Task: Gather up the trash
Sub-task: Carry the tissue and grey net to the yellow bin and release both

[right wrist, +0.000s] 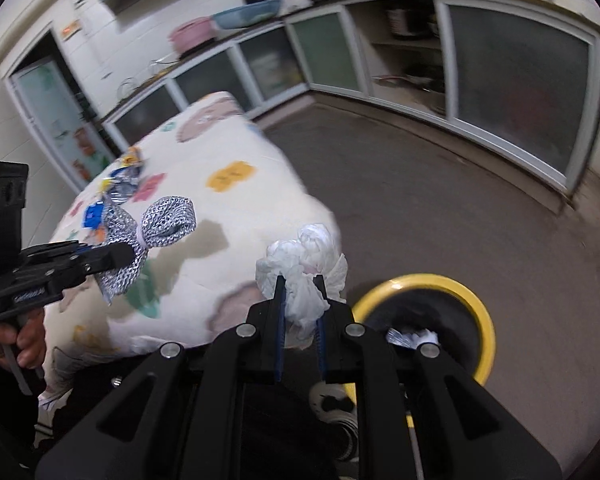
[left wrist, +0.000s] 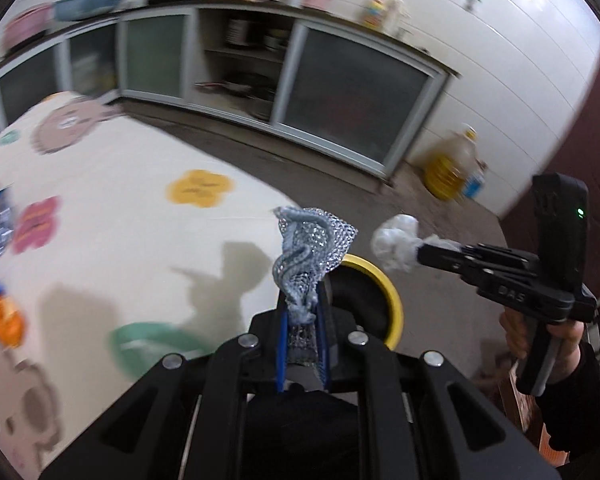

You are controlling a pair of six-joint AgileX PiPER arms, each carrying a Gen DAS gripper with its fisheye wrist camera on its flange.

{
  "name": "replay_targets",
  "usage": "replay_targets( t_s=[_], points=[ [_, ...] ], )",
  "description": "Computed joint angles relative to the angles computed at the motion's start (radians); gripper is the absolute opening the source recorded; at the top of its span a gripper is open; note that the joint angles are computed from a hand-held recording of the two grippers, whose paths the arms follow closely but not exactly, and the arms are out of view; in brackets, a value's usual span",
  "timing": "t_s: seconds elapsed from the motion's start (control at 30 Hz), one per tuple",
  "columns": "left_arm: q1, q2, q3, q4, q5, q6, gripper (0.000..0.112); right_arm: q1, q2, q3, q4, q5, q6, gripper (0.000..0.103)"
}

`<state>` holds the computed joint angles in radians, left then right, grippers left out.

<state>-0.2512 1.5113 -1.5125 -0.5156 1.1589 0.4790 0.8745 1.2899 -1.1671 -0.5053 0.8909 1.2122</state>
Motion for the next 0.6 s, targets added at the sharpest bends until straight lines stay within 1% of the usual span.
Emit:
replay_targets(
  t_s=[0.13, 0.2, 0.33, 0.43, 0.6],
  points=[
    [-0.132, 0.065, -0.032, 0.041, -0.026, -0.052, 0.011, -0.04, -0.075, 0.112, 0.006, 0.005, 0.039, 0.012],
    [-0.178, 0.106, -0.059, 0.053, -0.029, -0.068, 0.011, -0.055, -0.089, 0.148, 0.002, 0.029, 0.048, 0.012],
    [-0.261, 0.174, -0.095, 0.09, -0.047, -0.111, 0.011, -0.103, -0.088, 0.225, 0.016, 0.021, 0.037, 0.012],
    [-0.3, 0.228, -0.131, 0.105, -0.051, -0.136, 0.011, -0.177, -0.084, 0.283, 0.079, -0.051, -0.005, 0.012],
    [-0.353, 0.32, -0.207, 0.143, -0.044, -0.169, 0.011, -0.239, -0.054, 0.315, 0.122, -0.098, -0.047, 0.012]
  ],
)
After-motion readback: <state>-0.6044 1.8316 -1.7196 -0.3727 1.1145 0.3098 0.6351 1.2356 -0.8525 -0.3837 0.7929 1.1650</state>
